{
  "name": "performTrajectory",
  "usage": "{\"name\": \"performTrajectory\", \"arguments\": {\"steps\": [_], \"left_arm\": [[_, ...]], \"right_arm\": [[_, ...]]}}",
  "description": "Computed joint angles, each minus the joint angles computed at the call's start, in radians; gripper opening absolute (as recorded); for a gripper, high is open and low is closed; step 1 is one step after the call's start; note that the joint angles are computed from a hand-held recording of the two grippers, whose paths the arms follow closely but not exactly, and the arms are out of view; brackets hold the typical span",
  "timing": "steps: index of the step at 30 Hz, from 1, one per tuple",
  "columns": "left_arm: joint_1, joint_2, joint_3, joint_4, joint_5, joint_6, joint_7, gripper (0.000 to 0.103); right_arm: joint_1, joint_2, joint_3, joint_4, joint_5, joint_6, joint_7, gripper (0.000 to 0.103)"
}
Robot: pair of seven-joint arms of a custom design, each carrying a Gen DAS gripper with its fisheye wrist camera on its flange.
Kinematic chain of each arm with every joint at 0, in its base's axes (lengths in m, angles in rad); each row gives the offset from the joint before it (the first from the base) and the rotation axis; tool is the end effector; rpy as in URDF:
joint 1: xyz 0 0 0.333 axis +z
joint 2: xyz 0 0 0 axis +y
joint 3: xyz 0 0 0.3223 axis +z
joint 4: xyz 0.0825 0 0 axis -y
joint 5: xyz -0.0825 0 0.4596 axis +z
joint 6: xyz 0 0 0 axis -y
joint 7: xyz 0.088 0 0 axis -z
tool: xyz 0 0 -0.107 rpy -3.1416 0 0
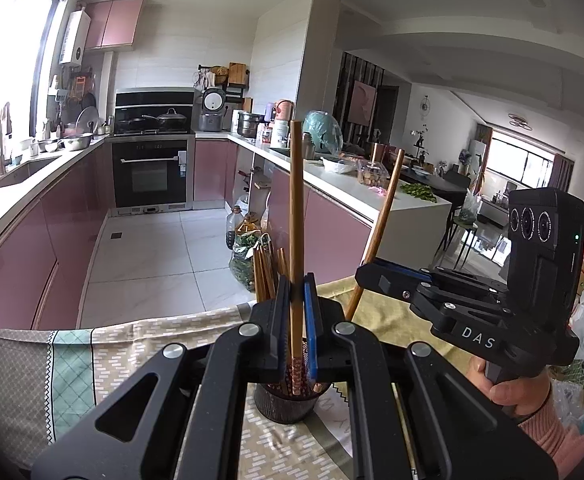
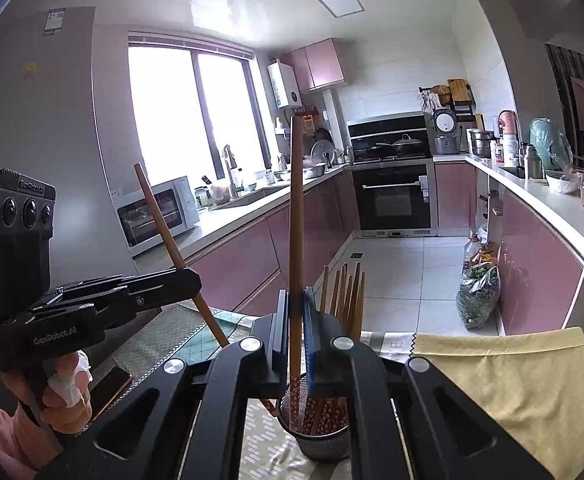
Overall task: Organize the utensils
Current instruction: 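Lower the chopsticks into the mesh cup, pushing them down among the others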
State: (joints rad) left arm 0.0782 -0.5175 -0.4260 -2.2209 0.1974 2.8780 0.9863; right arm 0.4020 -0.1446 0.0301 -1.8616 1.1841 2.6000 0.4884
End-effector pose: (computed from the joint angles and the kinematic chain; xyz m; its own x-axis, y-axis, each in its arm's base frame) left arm 0.4779 -0.2350 0.6835 -0.0902 -0.9869 0.1335 -0.4106 -0.0852 -0.9078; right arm 0.5873 0.2515 0.6661 0.7570 -0.6187 -0.2101 -0.3605 -0.1272 -0.9241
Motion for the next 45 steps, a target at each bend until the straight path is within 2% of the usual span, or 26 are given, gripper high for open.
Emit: {"name": "performTrajectory", "arguments": {"steps": [10, 27, 45], "left_arm": [[0.014, 0.039, -0.016, 0.045, 0.04, -0.028, -0.03, 0.008], [-0.048, 0.098, 0.051, 0.079, 0.057, -0.083, -0.015, 0.008], [-0.073, 0.138, 0.086, 0.094, 0.047, -0.107, 0.012, 0.008]], "right_arm": [[-0.006, 0.025, 0.011, 0.019, -0.027, 0.012, 0.041, 0.006], [-0.018, 0.057, 0.023, 0.037, -0.069, 0.014, 0.092, 0.006], [-0.022, 0.081, 0.044, 0.047, -0.127, 0.026, 0.14, 0.006]]}}
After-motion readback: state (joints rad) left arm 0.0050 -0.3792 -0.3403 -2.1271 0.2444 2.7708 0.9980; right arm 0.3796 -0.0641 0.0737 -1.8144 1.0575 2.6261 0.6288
